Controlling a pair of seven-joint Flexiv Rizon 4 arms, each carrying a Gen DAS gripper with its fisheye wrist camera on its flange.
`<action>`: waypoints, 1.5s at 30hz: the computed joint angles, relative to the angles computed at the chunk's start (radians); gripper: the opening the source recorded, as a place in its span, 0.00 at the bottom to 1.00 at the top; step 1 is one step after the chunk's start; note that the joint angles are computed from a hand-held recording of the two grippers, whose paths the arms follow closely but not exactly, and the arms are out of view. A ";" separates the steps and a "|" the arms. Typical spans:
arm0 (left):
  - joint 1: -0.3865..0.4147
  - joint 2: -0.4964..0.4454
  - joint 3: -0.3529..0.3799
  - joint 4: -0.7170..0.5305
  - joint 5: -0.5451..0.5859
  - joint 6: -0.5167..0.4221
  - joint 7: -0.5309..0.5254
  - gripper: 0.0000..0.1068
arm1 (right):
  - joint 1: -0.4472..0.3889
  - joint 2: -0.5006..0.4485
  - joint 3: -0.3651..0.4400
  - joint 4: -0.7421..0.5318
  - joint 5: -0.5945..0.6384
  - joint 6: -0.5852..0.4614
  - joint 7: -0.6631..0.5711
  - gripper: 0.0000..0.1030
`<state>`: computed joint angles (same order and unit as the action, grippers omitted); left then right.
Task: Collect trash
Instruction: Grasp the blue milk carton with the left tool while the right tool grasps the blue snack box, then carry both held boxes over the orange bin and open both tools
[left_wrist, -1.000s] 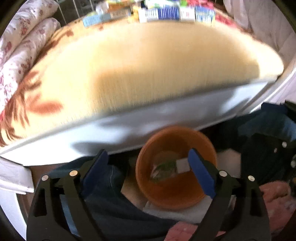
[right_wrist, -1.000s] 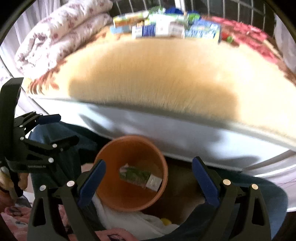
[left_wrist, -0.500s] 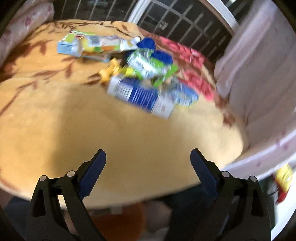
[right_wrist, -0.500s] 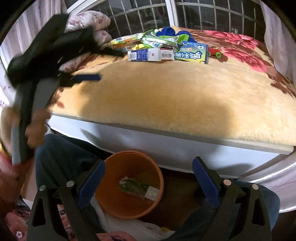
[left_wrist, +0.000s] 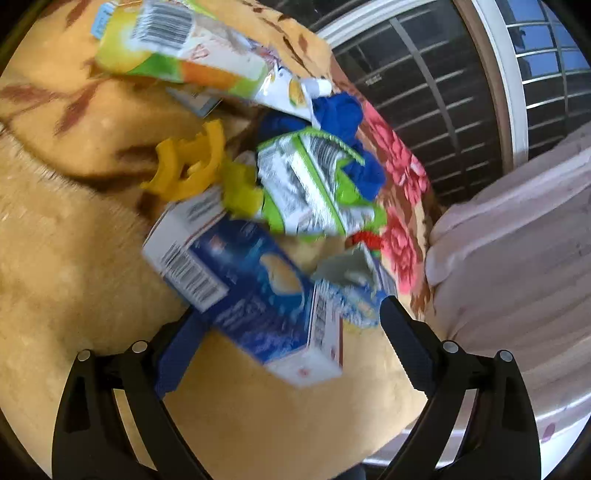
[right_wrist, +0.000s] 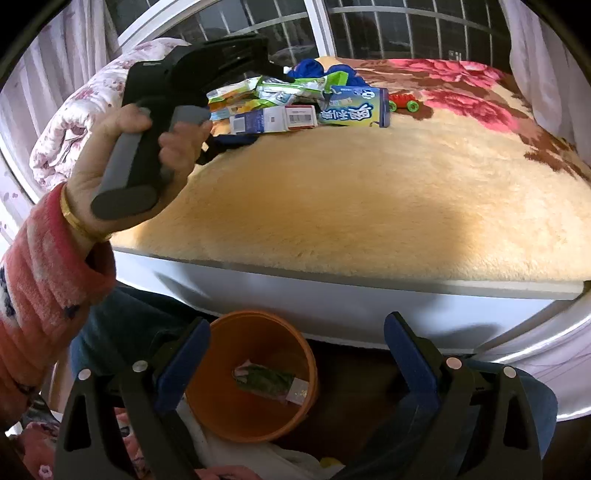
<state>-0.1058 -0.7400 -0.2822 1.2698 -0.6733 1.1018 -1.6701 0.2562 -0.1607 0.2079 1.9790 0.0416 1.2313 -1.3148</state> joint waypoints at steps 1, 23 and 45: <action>-0.008 -0.014 0.011 -0.021 0.009 -0.001 -0.015 0.83 | -0.002 -0.002 0.000 -0.001 0.004 0.001 -0.005 0.90; 0.035 0.344 -0.003 0.419 -0.043 0.186 0.366 0.29 | 0.040 -0.129 -0.188 -0.150 -0.343 0.140 0.268 0.91; -0.016 0.521 0.116 0.653 0.002 0.318 0.415 0.29 | 0.085 -0.532 -0.252 -0.770 -0.469 -0.285 0.506 0.67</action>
<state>-0.1219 -0.2191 -0.1666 1.9227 -0.6712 1.4197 -1.2548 0.3409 -0.6928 -0.0445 1.2093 -0.4272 0.9458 -0.8084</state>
